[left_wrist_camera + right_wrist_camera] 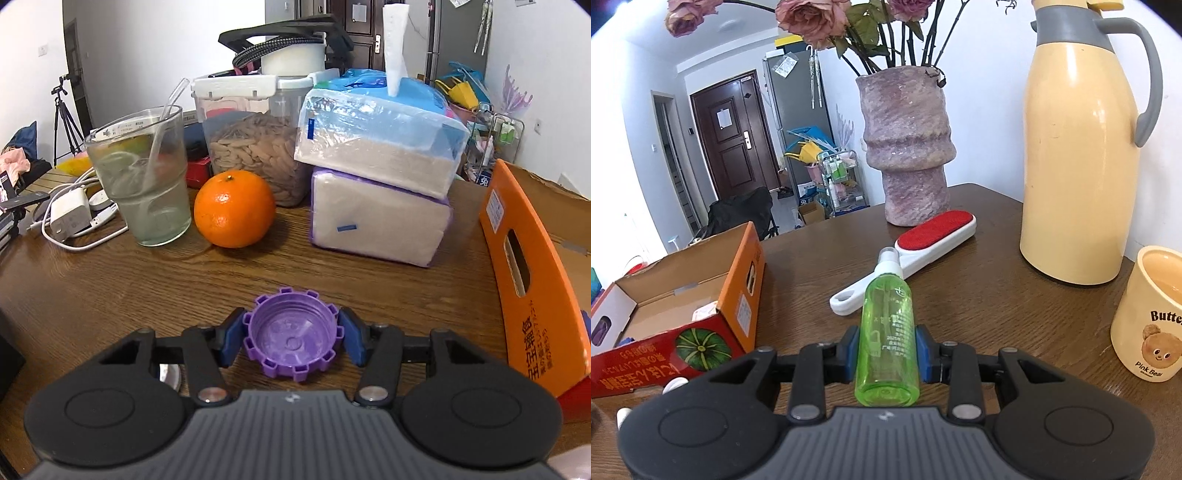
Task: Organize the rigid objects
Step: 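Lift the green spray bottle with the right tool while the left tool grasps the purple cap, then carry the purple cap and green spray bottle over the cardboard box with both tools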
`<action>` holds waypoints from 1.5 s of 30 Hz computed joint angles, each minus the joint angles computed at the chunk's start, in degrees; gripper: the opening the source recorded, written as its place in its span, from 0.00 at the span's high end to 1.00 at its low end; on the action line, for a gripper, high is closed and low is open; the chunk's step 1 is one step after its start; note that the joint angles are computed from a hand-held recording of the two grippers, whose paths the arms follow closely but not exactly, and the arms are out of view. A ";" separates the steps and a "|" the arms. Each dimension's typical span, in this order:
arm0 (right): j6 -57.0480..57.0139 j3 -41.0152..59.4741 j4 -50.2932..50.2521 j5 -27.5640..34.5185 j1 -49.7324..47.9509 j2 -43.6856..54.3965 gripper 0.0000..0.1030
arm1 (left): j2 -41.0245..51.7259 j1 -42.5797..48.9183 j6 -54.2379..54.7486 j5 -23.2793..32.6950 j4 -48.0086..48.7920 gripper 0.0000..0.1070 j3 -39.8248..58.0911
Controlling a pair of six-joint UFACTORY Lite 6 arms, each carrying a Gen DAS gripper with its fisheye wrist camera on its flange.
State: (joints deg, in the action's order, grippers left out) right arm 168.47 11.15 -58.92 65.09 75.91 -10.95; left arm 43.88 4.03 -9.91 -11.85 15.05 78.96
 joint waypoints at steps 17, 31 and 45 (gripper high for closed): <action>2.59 2.92 4.09 2.58 8.62 2.50 0.71 | -18.45 5.64 -2.36 -9.67 6.39 0.49 -22.70; 5.12 12.74 13.60 10.73 25.60 9.62 0.71 | -50.91 16.81 -24.39 -17.77 38.22 0.49 -51.27; 1.42 30.62 12.61 16.45 33.49 21.15 0.71 | -94.77 28.52 -67.22 -30.60 85.47 0.49 -70.90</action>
State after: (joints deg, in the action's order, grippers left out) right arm 169.88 41.77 -46.31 81.55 109.41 10.20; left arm -50.89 32.56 -77.13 -42.44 100.52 8.06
